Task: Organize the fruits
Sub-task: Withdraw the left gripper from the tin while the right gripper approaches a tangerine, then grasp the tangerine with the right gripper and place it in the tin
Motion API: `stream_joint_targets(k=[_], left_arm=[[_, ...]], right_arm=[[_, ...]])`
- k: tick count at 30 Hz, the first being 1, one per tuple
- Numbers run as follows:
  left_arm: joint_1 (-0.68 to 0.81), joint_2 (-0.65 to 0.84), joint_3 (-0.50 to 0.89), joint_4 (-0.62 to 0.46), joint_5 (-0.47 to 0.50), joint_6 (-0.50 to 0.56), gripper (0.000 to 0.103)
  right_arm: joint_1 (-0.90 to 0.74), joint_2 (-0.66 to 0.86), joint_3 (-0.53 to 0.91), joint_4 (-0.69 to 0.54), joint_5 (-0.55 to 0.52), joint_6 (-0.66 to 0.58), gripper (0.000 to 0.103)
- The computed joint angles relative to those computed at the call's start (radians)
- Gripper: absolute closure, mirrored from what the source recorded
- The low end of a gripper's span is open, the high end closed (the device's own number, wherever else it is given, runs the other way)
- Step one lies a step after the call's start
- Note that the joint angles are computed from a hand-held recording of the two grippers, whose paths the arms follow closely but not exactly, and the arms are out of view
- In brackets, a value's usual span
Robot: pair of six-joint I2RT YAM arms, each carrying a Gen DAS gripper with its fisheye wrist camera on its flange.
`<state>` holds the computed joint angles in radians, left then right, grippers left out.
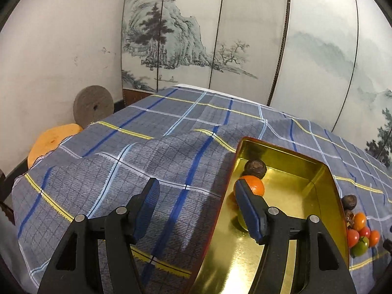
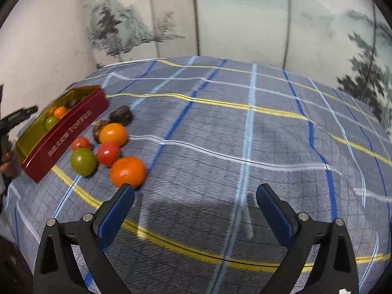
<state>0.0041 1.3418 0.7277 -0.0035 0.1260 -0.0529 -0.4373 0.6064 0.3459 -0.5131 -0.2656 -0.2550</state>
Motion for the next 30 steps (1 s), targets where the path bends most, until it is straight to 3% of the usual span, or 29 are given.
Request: stream_joint_targets(k=[10, 15, 20, 23, 24, 26, 28, 30], left_arm=[[0.021, -0.029, -0.085, 0.119, 0.003, -0.058, 0.037], [0.019, -0.032, -0.095, 0.137, -0.005, -0.067, 0.034], [0.027, -0.036, -0.090, 0.116, -0.001, -0.075, 0.032], [0.032, -0.029, -0.083, 0.107, 0.003, -0.080, 0.032], [0.030, -0.032, -0.084, 0.105, -0.006, -0.083, 0.032], [0.029, -0.033, -0.085, 0.108, -0.014, -0.085, 0.032], [0.023, -0.035, -0.086, 0.109, -0.033, -0.087, 0.027], [0.020, -0.037, -0.089, 0.112, -0.045, -0.087, 0.025]], right_arm=[[0.259, -0.056, -0.006, -0.036, 0.120, 0.074, 0.007], [0.340, 0.035, 0.015, 0.008, 0.158, 0.094, 0.010], [0.381, 0.187, 0.051, 0.103, 0.187, 0.083, 0.024], [0.381, 0.264, 0.067, 0.149, 0.189, 0.063, 0.026], [0.373, 0.289, 0.071, 0.158, 0.179, 0.056, 0.031], [0.364, 0.341, 0.083, 0.162, 0.158, 0.048, 0.061], [0.385, 0.332, 0.079, 0.156, 0.171, 0.047, 0.069], [0.404, 0.321, 0.084, 0.134, 0.188, 0.064, 0.069]])
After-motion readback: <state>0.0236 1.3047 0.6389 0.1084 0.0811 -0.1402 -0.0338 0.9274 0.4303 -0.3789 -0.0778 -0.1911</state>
